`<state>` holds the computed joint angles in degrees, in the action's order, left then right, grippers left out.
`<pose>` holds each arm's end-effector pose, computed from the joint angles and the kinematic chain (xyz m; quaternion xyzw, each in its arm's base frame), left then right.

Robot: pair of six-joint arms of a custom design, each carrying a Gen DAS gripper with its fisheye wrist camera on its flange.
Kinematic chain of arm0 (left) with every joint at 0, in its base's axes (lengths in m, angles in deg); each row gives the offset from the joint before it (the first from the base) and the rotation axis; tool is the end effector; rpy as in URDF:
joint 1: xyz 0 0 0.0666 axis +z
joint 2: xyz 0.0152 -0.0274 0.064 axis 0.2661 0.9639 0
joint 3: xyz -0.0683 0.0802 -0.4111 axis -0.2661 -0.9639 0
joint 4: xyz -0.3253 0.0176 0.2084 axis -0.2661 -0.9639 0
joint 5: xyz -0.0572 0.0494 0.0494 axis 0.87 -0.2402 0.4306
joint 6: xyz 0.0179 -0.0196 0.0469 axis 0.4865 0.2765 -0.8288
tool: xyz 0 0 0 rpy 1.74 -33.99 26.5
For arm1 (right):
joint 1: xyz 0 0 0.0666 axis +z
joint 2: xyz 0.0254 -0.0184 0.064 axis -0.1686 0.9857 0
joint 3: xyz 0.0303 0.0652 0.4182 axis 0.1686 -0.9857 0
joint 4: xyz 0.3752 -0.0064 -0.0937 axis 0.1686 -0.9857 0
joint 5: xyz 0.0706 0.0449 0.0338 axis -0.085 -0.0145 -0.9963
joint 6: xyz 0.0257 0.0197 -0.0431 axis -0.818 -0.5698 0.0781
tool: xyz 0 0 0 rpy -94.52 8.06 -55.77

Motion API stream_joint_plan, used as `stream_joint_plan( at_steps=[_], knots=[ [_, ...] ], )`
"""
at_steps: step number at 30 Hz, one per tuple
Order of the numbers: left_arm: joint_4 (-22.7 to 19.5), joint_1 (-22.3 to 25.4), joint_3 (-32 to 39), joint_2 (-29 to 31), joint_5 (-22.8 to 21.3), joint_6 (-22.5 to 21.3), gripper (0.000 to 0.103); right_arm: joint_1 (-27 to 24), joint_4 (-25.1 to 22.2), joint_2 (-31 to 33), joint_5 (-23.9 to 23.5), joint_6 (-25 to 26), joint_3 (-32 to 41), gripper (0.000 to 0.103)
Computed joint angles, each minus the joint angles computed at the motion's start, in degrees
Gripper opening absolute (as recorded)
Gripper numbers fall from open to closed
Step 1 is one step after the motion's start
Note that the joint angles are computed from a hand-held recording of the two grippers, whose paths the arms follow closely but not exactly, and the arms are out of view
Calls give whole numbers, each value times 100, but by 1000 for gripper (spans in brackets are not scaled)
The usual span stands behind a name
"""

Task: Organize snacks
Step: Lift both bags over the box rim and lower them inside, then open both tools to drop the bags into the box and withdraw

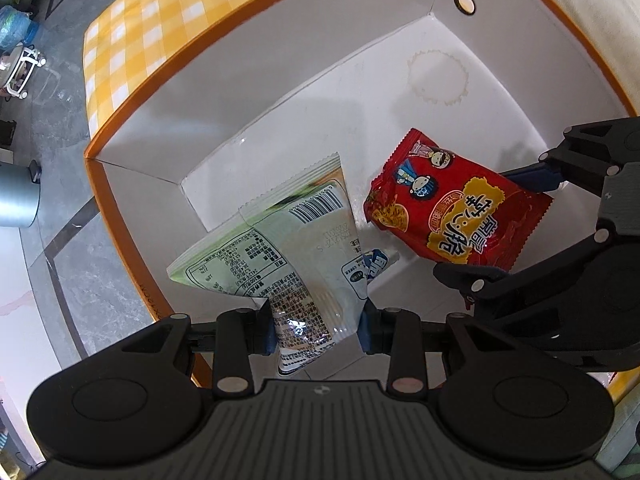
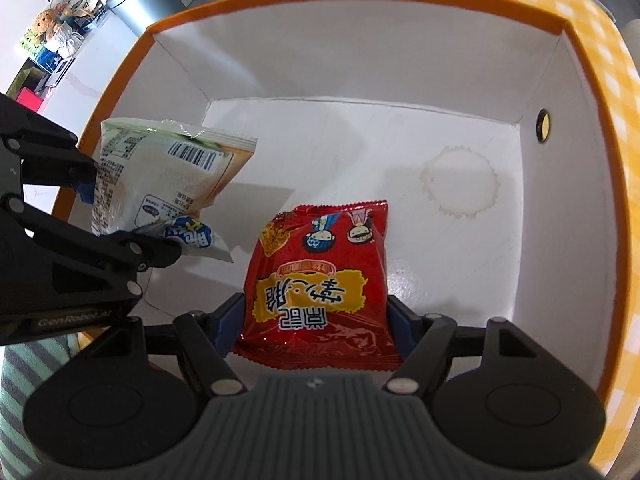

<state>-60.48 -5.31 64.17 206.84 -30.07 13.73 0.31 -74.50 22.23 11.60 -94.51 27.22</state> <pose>0.6271 -0.2335 0.3761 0.3738 0.9254 0.0592 0.0192 0.6116 0.1160 0.3363 -0.0117 0.9840 0.1382 0.1115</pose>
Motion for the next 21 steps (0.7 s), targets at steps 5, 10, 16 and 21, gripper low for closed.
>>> stream_joint_plan(
  at_steps=[5, 10, 16, 21],
  knots=[
    [-39, 2, 30, 65, -65, 35, 42, -16, -113, 101, -131, -111, 70, 71],
    [-47, 19, 45, 61, -90, 39, 45, -17, -199, 159, -136, -169, 153, 72],
    [139, 23, -94, -85, -148, 71, 55, -1, -367, 186, -6, -188, 317, 74],
    [341, 67, -296, -309, 1, 78, 66, 12, -436, 148, 143, -233, 371, 75]
  ],
)
